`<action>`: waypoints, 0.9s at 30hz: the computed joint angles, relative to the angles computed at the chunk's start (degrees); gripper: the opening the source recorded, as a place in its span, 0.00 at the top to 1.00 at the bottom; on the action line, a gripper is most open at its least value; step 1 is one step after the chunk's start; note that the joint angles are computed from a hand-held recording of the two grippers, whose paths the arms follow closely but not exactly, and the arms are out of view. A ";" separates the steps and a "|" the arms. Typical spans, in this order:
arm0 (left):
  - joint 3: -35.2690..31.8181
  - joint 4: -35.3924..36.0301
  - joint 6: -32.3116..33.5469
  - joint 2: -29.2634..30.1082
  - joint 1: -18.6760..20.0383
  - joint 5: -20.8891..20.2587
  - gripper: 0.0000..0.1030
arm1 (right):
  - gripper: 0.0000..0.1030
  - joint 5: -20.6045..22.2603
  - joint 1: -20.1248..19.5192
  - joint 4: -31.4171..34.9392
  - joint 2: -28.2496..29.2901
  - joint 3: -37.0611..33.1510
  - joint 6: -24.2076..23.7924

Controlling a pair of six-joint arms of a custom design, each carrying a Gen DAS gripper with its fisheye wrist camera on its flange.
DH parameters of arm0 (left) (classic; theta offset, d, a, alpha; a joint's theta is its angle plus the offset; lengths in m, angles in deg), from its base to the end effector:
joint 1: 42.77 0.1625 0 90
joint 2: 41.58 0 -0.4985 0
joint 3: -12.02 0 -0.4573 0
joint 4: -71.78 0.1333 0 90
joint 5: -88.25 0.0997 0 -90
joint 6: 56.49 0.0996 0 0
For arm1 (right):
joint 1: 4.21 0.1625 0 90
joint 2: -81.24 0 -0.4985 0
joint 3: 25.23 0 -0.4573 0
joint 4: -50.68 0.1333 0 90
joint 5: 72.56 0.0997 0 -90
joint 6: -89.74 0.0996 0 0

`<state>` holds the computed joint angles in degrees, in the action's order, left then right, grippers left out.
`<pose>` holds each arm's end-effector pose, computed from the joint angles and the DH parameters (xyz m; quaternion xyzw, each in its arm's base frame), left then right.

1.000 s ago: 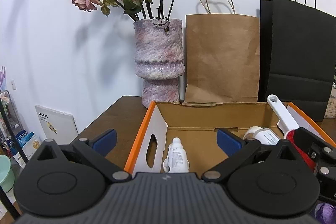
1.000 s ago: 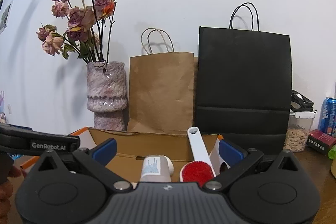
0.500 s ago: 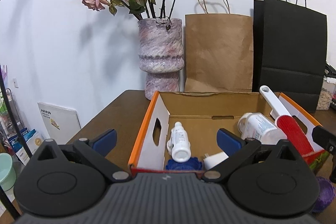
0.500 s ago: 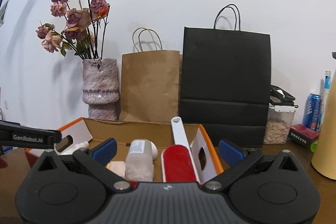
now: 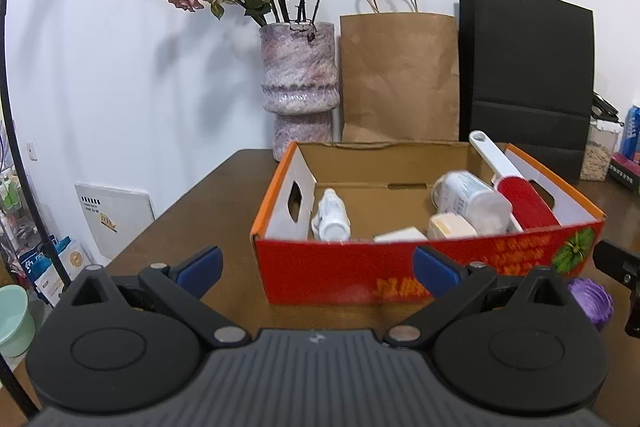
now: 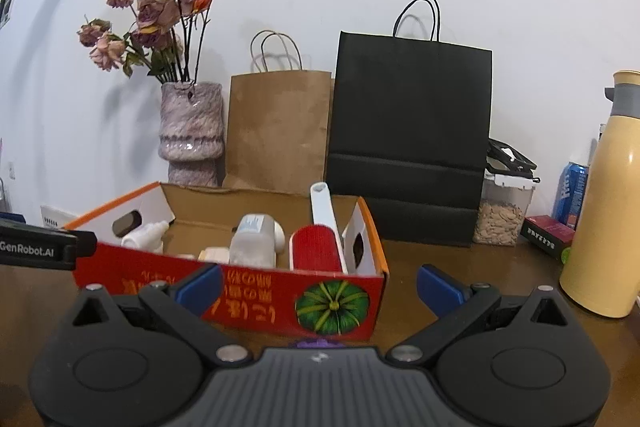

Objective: Organize rigid objects
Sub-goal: 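Withdraw both tools from the box toward the purple cap, then lower the right tool onto the purple screw cap and close it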

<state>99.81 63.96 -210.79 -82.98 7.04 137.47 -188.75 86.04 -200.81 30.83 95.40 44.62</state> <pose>-0.2913 -0.6522 0.0361 0.3324 0.7909 -0.4430 0.2601 0.0918 -0.5592 0.2180 0.1132 -0.6908 0.5831 0.4122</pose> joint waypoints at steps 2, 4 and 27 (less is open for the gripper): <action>0.93 0.22 -0.59 -0.30 -0.30 -0.31 0.00 | 0.00 -0.30 0.12 -0.23 -0.30 0.88 -0.14; 1.88 0.46 -1.17 -0.59 -0.63 -0.58 0.00 | 0.00 -0.70 0.20 -0.47 -0.60 1.86 -0.09; 5.84 2.92 -6.55 -0.51 -3.06 -2.77 0.00 | 0.02 -0.52 -0.82 1.33 -3.85 8.47 2.23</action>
